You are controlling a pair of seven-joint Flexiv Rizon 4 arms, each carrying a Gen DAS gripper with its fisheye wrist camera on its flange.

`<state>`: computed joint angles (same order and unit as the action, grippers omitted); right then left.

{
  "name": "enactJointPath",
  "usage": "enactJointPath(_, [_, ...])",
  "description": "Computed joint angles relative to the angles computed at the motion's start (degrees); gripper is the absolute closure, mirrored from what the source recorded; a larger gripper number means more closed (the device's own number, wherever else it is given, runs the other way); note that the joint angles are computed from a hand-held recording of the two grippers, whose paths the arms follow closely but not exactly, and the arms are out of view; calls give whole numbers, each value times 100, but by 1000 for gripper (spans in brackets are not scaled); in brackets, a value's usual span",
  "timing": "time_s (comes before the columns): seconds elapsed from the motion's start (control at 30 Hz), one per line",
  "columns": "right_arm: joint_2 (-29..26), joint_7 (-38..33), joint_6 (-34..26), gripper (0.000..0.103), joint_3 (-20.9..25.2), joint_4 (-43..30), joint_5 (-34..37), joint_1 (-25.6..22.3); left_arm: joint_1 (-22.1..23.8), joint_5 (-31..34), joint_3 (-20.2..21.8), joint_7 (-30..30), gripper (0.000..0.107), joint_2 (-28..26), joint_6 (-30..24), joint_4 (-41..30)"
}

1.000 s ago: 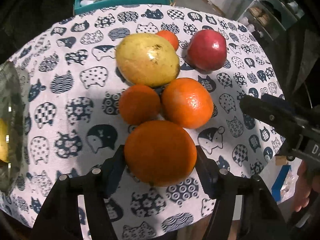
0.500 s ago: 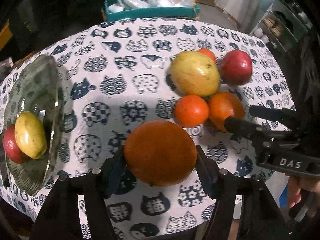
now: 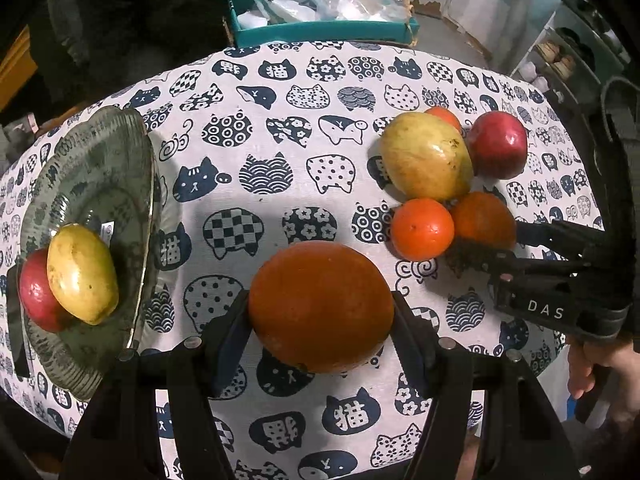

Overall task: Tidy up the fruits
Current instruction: 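Grasp a large orange with the left tool while the right tool grasps another orange, then lift the orange with the left tool while the right tool lifts its orange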

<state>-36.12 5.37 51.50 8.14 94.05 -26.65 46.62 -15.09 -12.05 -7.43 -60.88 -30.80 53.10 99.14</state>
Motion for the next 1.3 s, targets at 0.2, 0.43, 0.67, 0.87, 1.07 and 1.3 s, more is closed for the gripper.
enactJointPath(0.2, [4,54,-493,43,-66,-192,-130,138,63,-69,-21,44,39,69,73,61])
enactJointPath(0.43, [313,389,-939,43,-118,-91,-532,262,128,-253,-94,144,39,225,262,176])
enactJointPath(0.67, [560,706,-1347,43,-93,-74,-989,317,174,-485,-216,369,39,460,527,359])
enactJointPath(0.87, [730,861,-1636,44,-55,-136,-1362,356,251,-805,-310,595,39,669,684,474])
enactJointPath(1.07, [832,968,-1879,43,-66,-290,-1776,424,307,-1127,-356,789,39,831,820,521])
enactJointPath(1.3, [847,956,-2071,43,-88,-541,-2147,486,370,-1414,-359,965,39,970,1021,565])
